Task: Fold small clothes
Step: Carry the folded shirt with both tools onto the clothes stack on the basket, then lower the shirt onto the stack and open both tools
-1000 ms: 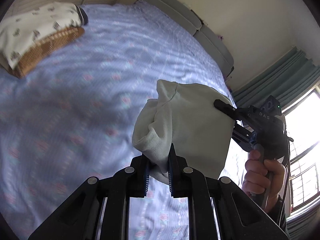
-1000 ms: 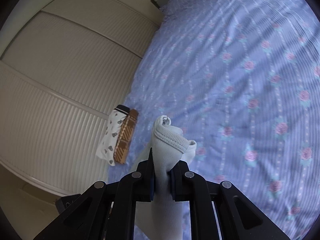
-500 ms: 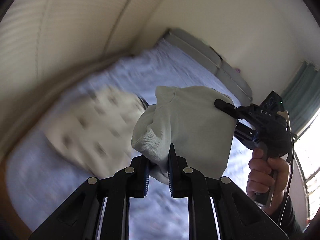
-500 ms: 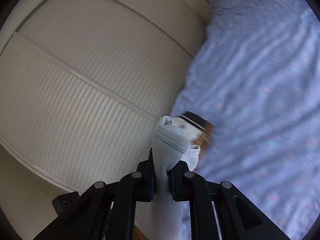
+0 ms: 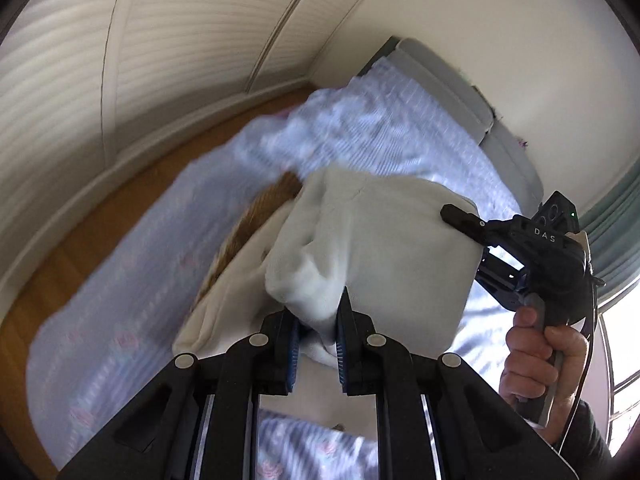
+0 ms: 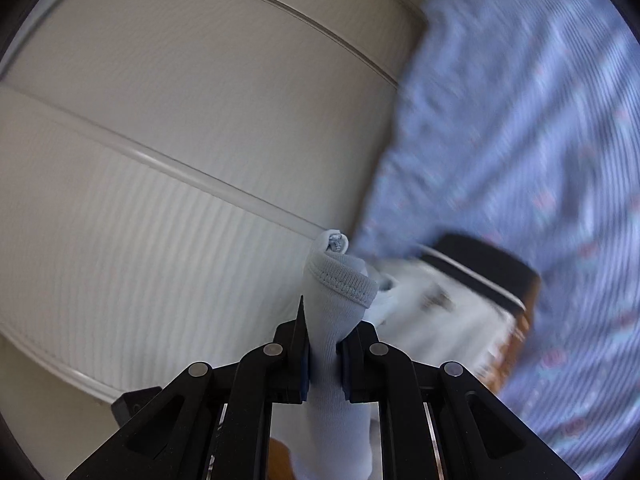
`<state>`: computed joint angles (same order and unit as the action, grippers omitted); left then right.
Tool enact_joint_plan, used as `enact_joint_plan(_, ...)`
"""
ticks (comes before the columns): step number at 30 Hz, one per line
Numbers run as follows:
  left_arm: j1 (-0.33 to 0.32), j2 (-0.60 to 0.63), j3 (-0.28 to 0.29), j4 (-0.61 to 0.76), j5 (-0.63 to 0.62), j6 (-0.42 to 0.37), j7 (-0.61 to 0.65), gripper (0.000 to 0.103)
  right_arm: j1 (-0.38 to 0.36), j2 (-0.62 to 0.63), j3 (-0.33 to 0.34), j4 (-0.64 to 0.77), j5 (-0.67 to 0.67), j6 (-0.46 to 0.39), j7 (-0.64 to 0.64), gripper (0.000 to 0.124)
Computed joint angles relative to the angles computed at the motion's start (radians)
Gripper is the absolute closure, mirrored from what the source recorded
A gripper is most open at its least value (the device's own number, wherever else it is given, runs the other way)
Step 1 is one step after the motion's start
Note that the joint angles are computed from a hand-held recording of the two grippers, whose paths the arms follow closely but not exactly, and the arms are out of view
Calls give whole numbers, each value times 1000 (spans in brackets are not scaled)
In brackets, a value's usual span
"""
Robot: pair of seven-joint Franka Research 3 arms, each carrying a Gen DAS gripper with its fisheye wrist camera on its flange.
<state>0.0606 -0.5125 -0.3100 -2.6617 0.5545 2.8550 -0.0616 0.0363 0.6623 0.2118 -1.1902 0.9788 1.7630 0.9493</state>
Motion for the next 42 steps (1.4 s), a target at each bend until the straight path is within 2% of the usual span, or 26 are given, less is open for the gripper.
enact_joint_plan(2,38,-4,-42,-18,34,34,-56,86,0,8,-9,-16,-10,13,1,111)
enact_joint_plan(4,58,2,-75,-4,57,22,-94,85,-2,20,-12,-19,-19,11,7,111)
enact_joint_plan(6,48,11,-84,10,70,-10,-104,85,-8,19,-14,-24,-29,4,6,110)
enact_joint_plan(8,22,17,-72,28,75,-45,-97,81,-12,20,-13,-24,-28,-3,21,105)
enact_joint_plan(10,5,9,-56,28,81,-56,-101,66,-29,-15,-15,-70,-20,-9,4,93)
enact_joint_plan(11,2,-1,-55,24,88,-57,-111,62,-41,-51,-16,-122,-10,-5,-36,85)
enact_joint_plan(12,-2,-9,-45,20,92,-59,-108,57,-52,-89,-21,-171,-3,-2,-82,82)
enact_joint_plan(13,-6,-16,-45,19,92,-74,-112,56,-53,-132,-28,-230,-2,11,-138,82)
enact_joint_plan(17,-4,-25,-28,2,95,-53,-135,56,-54,-270,-69,-407,1,-3,-327,82)
enact_joint_plan(22,6,-10,-22,4,91,-51,-137,59,-5,-365,-116,-543,-36,27,-445,82)
enact_joint_plan(23,4,-11,-19,5,89,-56,-135,62,0,-378,-123,-560,-31,33,-458,89)
enact_joint_plan(24,0,-10,-12,5,86,-51,-130,73,7,-383,-129,-568,-33,40,-456,99)
enact_joint_plan(25,-9,-11,2,2,76,-38,-119,79,11,-381,-135,-567,-33,38,-447,101)
enact_joint_plan(29,-16,-35,-3,8,62,-59,-89,81,-10,-363,-151,-541,-4,-45,-408,108)
enact_joint_plan(33,-19,-38,-11,17,60,-91,-72,81,-18,-345,-152,-526,4,-113,-382,108)
enact_joint_plan(37,-42,-18,16,-4,17,-78,-67,81,-10,-343,-163,-554,-27,-88,-345,108)
enact_joint_plan(40,-45,-38,-7,2,22,-124,-58,80,-26,-321,-161,-535,-5,-117,-313,106)
enact_joint_plan(42,-38,-62,-35,10,45,-164,-76,80,-25,-348,-162,-556,-7,-76,-356,97)
